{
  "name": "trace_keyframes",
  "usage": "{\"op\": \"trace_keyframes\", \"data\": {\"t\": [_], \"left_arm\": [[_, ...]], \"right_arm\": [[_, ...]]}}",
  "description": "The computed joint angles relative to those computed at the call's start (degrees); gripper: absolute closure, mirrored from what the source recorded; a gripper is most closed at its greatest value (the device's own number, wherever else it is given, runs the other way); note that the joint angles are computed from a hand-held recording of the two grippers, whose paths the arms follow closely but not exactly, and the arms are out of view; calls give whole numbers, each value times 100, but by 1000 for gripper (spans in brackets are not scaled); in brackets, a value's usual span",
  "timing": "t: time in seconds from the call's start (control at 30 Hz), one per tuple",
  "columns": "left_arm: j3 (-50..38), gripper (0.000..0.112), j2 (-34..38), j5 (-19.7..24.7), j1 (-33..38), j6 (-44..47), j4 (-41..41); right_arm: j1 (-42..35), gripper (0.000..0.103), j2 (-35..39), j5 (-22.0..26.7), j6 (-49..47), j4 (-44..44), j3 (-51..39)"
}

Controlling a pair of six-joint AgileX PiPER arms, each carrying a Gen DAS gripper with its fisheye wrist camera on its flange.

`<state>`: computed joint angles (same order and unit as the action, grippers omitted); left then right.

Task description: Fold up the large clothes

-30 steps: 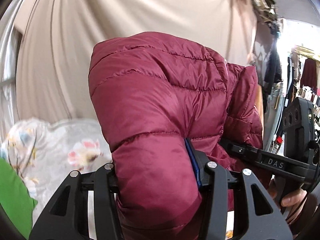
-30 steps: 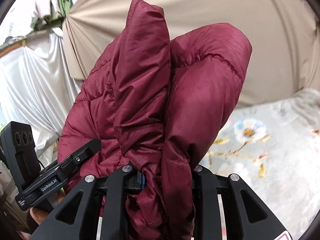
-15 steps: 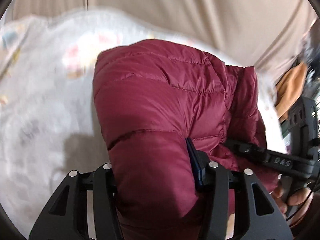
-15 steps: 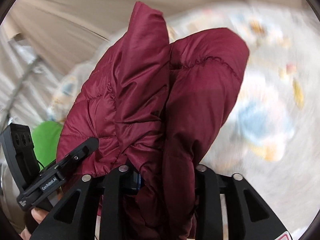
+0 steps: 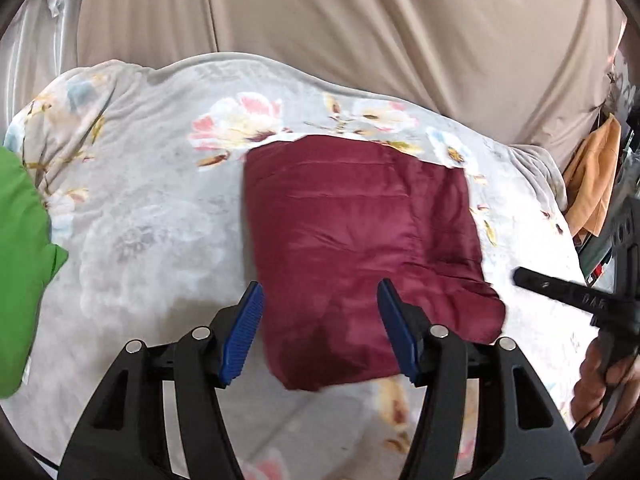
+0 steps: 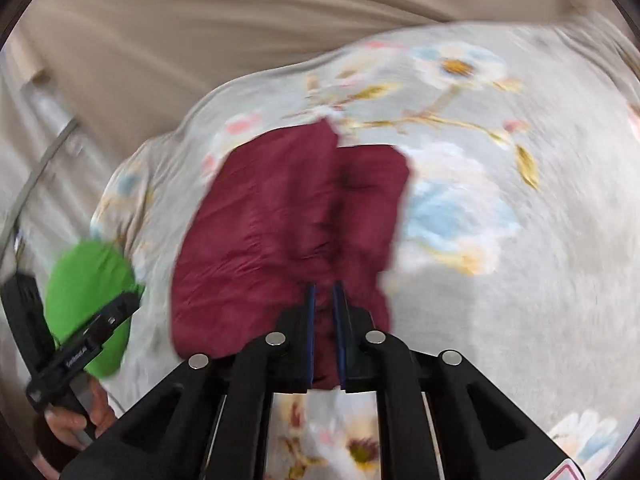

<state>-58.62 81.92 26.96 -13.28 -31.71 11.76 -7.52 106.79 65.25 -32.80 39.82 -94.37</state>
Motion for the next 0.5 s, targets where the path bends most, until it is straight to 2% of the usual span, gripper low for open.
{"op": "trace_keyframes", "data": {"t": [0.03,0.1,0.2,0.33,0.4,0.5], "left_arm": [[-29,55,54,92,-151,-358,248],[-119,57,298,369,-301,-529,266],[-203,61,713,751,-488,-998,696],[25,61,1010,576,-366,-1199,586],[57,59,1178,550,-480,-1503,950],[22,57,1486,622,-678,-2014,1478]], "right_arm": [[258,96,-102,-81,-77,-154,76],[743,100,-256,-375,-128,-541,272],[1214,103,-130,-821,4,-1350,496],[1139,103,183,-1055,161,-1794,728],[1084,103,444,-945,227,-1787,634],[1219,103,731,-1095,320,-1988,641]]}}
